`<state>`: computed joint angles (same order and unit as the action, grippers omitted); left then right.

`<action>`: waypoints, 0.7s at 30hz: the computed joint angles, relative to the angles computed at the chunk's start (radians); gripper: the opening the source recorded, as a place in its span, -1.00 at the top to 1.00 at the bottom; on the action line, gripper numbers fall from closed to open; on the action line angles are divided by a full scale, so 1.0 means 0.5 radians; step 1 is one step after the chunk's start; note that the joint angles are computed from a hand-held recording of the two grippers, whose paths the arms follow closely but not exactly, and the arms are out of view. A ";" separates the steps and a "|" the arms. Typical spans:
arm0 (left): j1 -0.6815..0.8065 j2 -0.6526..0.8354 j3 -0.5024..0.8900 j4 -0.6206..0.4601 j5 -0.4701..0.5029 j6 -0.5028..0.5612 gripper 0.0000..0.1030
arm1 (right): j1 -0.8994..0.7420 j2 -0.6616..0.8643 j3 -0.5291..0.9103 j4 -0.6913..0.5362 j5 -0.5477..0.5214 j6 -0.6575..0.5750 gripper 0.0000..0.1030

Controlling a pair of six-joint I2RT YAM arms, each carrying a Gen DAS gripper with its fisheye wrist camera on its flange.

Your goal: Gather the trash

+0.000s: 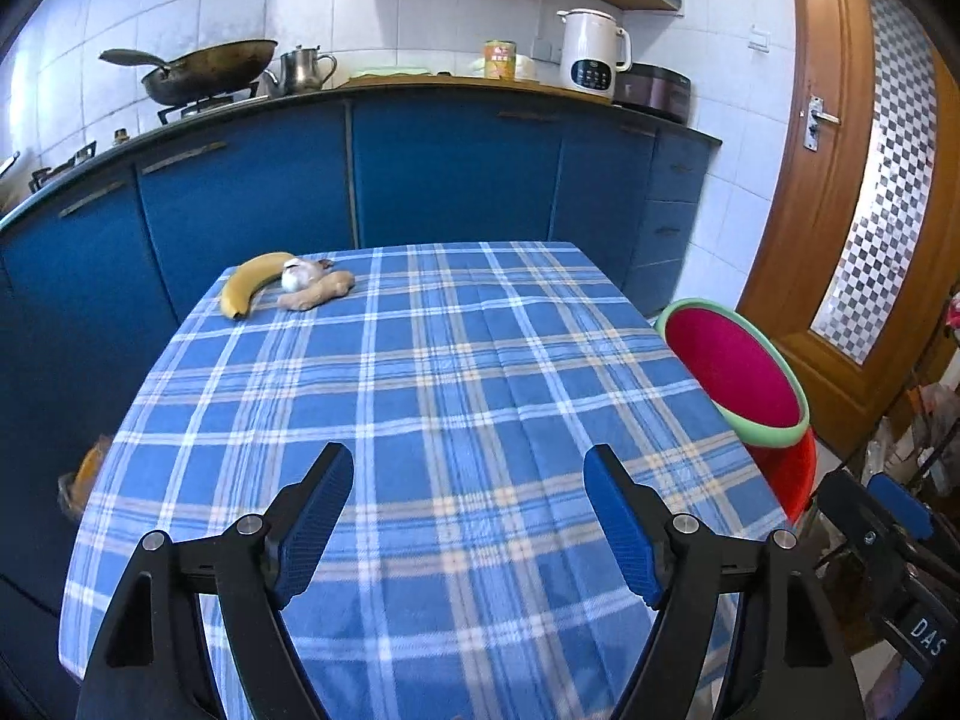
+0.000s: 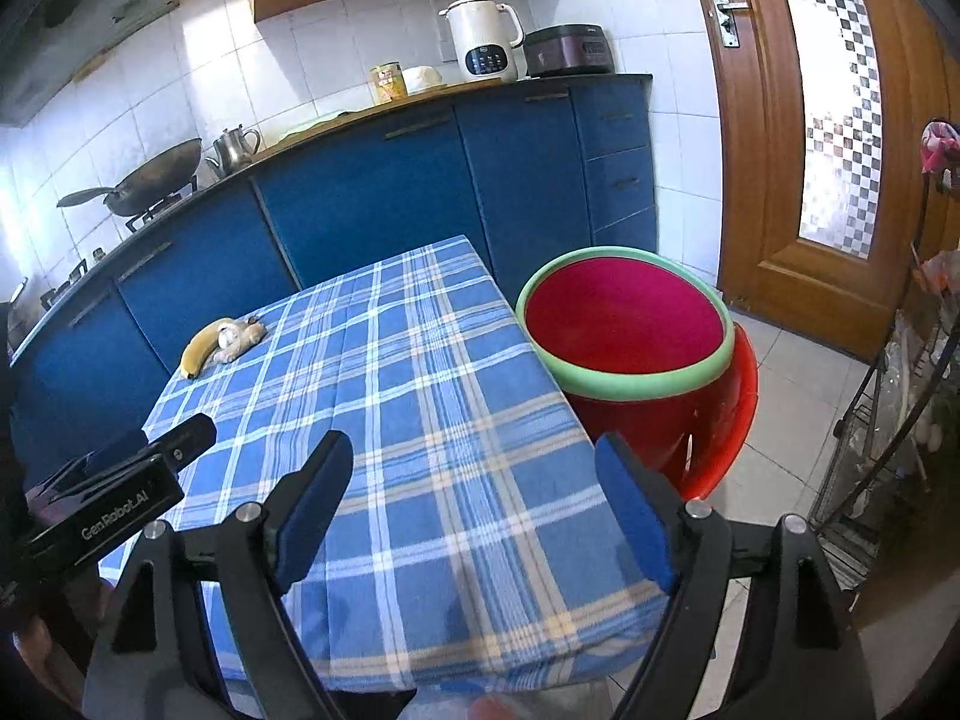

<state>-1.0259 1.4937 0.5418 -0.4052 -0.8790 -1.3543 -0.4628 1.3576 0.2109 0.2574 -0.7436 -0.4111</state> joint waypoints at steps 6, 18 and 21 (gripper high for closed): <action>-0.108 -0.011 0.037 -0.162 -0.087 -0.141 -0.56 | -0.043 -0.182 -0.062 -0.127 -0.050 -0.071 -0.60; -0.151 -0.060 0.020 -0.229 -0.136 -0.243 -0.55 | -0.054 -0.340 -0.077 -0.238 -0.081 -0.091 -0.60; -0.150 -0.072 0.013 -0.234 -0.137 -0.252 -0.56 | -0.055 -0.336 -0.076 -0.237 -0.084 -0.097 -0.60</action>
<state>-1.1008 1.4576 0.5483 -0.5221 -0.9475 -1.4803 -0.4902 1.1894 0.1727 0.1389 -0.7854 -0.4599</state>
